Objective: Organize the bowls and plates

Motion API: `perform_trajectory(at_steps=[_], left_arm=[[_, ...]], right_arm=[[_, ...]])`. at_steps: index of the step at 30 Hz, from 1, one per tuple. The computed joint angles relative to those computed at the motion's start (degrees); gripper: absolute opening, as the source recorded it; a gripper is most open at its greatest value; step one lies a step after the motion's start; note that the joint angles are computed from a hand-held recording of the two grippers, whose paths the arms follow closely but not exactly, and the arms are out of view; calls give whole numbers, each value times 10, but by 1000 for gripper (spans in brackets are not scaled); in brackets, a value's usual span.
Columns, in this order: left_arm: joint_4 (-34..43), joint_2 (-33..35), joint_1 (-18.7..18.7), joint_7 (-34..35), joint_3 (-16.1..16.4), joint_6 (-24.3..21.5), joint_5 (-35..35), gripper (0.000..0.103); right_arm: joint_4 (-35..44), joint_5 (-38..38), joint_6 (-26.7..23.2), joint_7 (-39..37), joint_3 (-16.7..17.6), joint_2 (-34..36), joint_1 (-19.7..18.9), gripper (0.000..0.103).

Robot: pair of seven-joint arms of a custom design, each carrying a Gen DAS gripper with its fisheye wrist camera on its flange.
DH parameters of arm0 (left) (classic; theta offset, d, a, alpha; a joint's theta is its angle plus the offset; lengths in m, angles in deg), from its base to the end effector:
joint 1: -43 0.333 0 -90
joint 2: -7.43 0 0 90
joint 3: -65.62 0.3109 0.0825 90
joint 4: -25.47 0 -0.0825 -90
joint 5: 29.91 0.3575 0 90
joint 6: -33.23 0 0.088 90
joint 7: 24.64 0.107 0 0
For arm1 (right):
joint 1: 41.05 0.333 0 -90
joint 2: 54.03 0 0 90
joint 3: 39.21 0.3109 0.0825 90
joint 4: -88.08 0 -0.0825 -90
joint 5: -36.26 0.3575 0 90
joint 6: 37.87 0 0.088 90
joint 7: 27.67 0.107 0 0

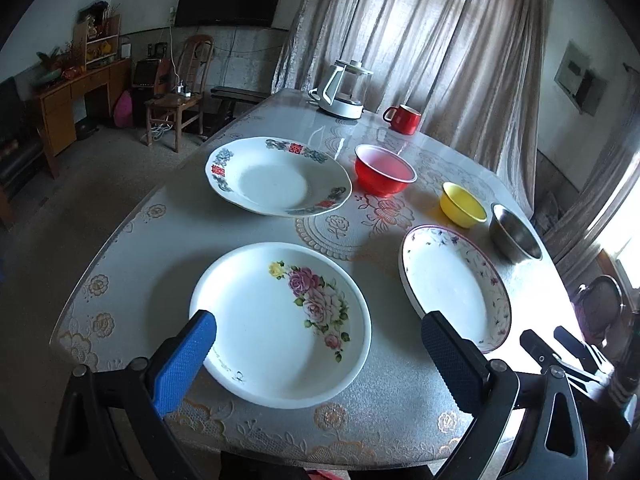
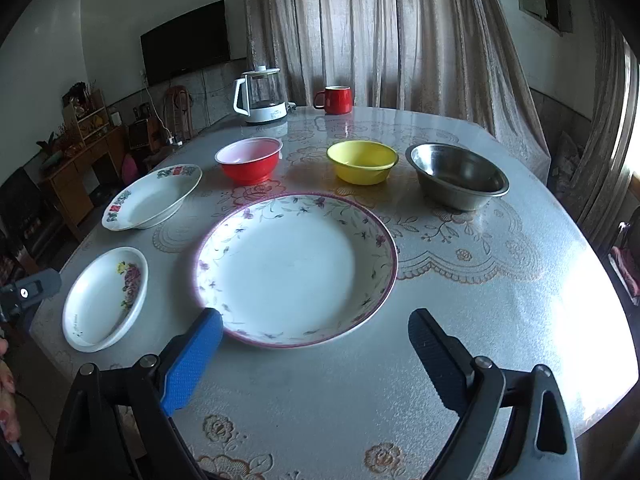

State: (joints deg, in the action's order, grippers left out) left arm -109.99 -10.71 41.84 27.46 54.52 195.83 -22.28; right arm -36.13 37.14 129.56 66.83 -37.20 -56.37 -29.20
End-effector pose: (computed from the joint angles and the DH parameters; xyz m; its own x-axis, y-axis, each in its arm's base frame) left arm 0.4621 -0.1160 0.5467 0.1972 -0.9382 0.2845 -0.6763 -0.3403 -0.6533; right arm 0.5389 0.1322 0.5162 0.1773 -0.9818 -0.0676 -0.6992 -0.0773 -0.7108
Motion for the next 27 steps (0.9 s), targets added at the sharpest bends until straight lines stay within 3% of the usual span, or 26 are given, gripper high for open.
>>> perform_trajectory(at_steps=[1,3,7,12,14,16,20,27], left_arm=[[-2,2,-23,31,26,8,-32,103],[-7,4,-51,81,62,24,-93,103],[-5,9,-26,101,61,34,-108,103],[17,30,-5,139,76,16,-122,103],[24,38,22,129,67,13,-101,103],[33,48,24,150,78,17,-108,103],[62,69,5,241,115,-7,-199,103],[113,110,18,347,116,-33,-296,103]], right_arm=[[9,-34,-5,21,1,7,-5,96],[20,-27,-8,10,-1,16,-5,96],[46,31,-9,-50,0,36,-2,96],[75,207,21,-217,28,56,1,96],[95,283,34,-298,46,68,0,96],[121,283,27,-305,49,85,7,96],[198,292,-38,-310,59,131,6,101],[273,229,-83,-264,56,182,19,101]])
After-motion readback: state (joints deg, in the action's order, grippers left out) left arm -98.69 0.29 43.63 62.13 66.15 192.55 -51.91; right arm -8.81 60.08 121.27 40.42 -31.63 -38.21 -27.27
